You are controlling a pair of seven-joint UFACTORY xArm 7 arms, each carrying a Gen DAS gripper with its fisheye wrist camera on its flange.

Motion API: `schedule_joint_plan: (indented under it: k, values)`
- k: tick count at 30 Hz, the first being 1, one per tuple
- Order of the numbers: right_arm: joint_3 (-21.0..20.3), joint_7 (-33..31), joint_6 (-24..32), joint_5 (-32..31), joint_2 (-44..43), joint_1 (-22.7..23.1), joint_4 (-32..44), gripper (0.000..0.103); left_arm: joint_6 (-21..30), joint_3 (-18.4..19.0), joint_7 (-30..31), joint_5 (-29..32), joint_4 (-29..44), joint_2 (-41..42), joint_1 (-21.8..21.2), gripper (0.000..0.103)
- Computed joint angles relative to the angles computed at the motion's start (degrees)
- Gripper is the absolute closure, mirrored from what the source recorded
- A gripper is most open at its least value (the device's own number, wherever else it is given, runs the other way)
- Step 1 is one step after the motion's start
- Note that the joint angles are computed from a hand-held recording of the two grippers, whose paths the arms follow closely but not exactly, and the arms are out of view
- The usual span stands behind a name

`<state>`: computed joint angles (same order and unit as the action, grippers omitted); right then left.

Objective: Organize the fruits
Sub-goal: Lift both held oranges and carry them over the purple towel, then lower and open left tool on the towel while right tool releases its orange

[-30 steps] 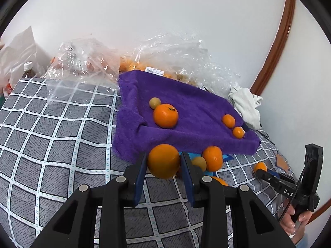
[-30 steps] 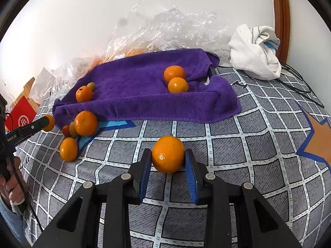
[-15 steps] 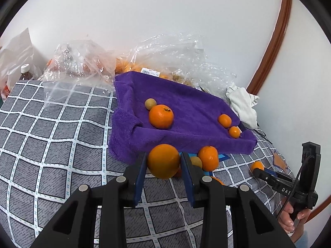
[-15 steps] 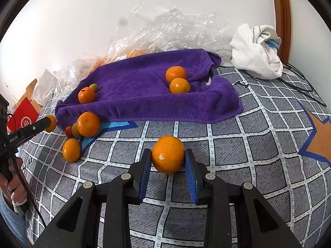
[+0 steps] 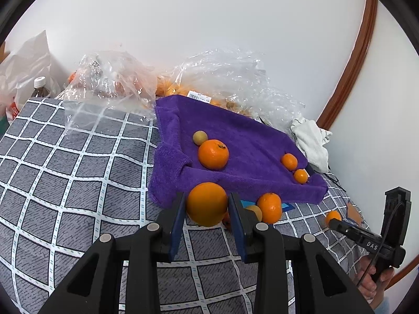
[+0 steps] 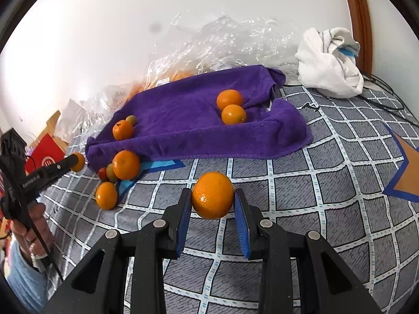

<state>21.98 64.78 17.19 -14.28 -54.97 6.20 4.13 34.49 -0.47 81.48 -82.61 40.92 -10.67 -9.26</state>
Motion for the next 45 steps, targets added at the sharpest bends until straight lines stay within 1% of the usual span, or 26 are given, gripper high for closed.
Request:
schedule_joint_plan:
  k: [3, 6, 9, 12, 17, 20, 22, 25, 26, 31, 36, 39, 42, 43, 45]
  values:
    - [0.2, -0.9, 3.4, -0.7, -1.2, 0.4, 1.8, 0.071, 0.1, 0.0, 0.2, 0.0, 0.0, 0.0, 0.0, 0.072]
    - [-0.4, -3.0, 5.4, -1.5, -1.7, 0.6, 4.1, 0.071, 0.0, 0.0, 0.3, 0.0, 0.0, -0.2, 0.0, 0.072]
    - [0.1, -4.6, 6.9, -2.9, -0.5, -1.3, 7.0, 0.071, 0.4, 0.1, 0.0, 0.0, 0.1, 0.0, 0.1, 0.072]
    - [-0.8, -6.0, 5.6, -3.5, 1.1, -2.9, 8.8, 0.071, -0.2, 0.1, -0.1, -0.4, 0.3, -0.1, 0.2, 0.072]
    - [-1.2, -7.6, 3.4, -4.0, 4.2, -5.7, 11.2, 0.071, -1.8, 0.3, 1.1, -3.0, 1.2, -0.4, 0.6, 0.072]
    - [-2.0, -9.3, 2.8, -4.0, 6.6, -6.8, 13.0, 0.071, -1.2, 0.5, -3.6, 0.1, 2.6, -0.4, 1.2, 0.072]
    - [-2.1, -10.3, 2.3, -4.3, 7.8, -7.9, 14.2, 0.071, 1.0, 1.1, -5.7, 2.3, 4.0, -0.7, 1.4, 0.072]
    - [-2.7, -11.2, 0.0, -4.4, 9.7, -9.3, 15.0, 0.071, 3.1, 1.3, -8.8, 4.8, 6.4, -0.8, 1.3, 0.072]
    - [-2.7, -11.4, -1.0, -4.5, 10.7, -10.2, 15.4, 0.071, 3.1, 1.2, -9.7, 5.5, 7.2, -0.7, 1.2, 0.072]
    - [-2.5, -13.0, -5.2, -4.8, 17.0, -13.6, 19.3, 0.071, -0.2, -0.7, -14.1, 8.8, 13.4, 2.3, -0.7, 0.072]
    - [-0.8, -13.3, -7.7, -6.6, 23.2, -18.6, 24.7, 0.071, -3.5, -2.9, -18.5, 11.7, 20.6, 7.7, -2.3, 0.072]
    - [-1.0, -12.9, -11.1, -7.0, 25.8, -20.1, 25.1, 0.071, -4.2, -4.4, -23.1, 14.4, 25.4, 11.8, -2.7, 0.072]
    - [-0.7, -12.9, -14.8, -6.3, 28.8, -21.4, 24.5, 0.071, -7.2, -6.5, -25.3, 16.4, 28.6, 15.6, -3.4, 0.072]
    - [-0.2, -13.0, -15.2, -6.1, 29.7, -22.0, 24.4, 0.071, -8.5, -7.2, -26.6, 17.8, 29.9, 17.4, -3.6, 0.072]
    - [0.2, -13.7, -13.8, -6.0, 31.4, -22.1, 24.7, 0.071, -10.4, -8.4, -29.3, 20.5, 31.6, 20.3, -3.7, 0.072]
